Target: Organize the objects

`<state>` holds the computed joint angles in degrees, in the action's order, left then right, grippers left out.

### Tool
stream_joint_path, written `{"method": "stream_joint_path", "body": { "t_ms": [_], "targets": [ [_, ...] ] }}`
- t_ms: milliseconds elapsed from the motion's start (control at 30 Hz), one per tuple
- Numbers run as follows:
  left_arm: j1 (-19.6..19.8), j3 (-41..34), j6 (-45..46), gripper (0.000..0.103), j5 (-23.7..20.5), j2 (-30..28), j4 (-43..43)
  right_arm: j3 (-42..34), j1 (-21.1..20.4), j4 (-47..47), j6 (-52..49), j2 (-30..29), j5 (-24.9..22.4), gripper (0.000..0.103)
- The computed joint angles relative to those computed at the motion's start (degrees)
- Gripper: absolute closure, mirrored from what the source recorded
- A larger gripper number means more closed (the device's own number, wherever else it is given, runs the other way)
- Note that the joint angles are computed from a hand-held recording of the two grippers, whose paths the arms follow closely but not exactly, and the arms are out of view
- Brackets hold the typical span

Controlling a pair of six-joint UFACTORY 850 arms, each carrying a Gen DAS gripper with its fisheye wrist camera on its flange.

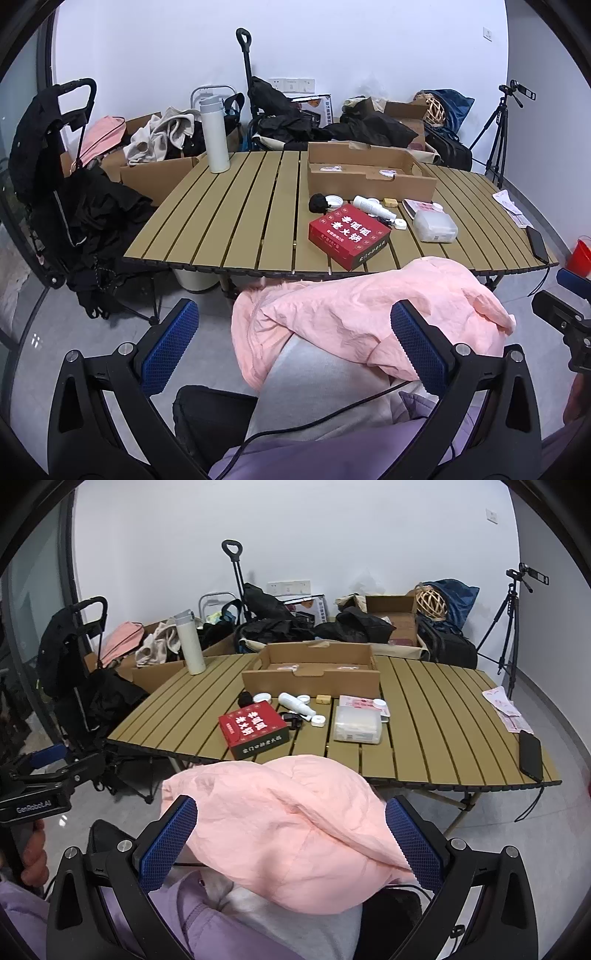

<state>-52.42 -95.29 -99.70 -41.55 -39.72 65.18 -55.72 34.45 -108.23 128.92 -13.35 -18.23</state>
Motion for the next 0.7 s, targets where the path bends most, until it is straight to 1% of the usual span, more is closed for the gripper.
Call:
{"method": "stream_joint_path", "body": {
  "t_ms": [100, 233, 700],
  "targets": [
    [-0.1, -0.49, 0.29, 0.0, -0.3, -0.26, -0.34, 0.04, -0.15, 0.13, 0.21, 0.08, 0.1, 0.0],
    [-0.11, -0.41, 0.24, 0.0, -0.25, -0.28, -0.32, 0.11, 0.27, 0.72, -0.75, 0.17, -0.87, 0.0],
    [-0.19, -0.14, 0.67, 0.0, -0.14, -0.2, -0.75, 0.25, 0.01, 0.01, 0.03, 0.24, -0.4, 0.0]
  ]
}}
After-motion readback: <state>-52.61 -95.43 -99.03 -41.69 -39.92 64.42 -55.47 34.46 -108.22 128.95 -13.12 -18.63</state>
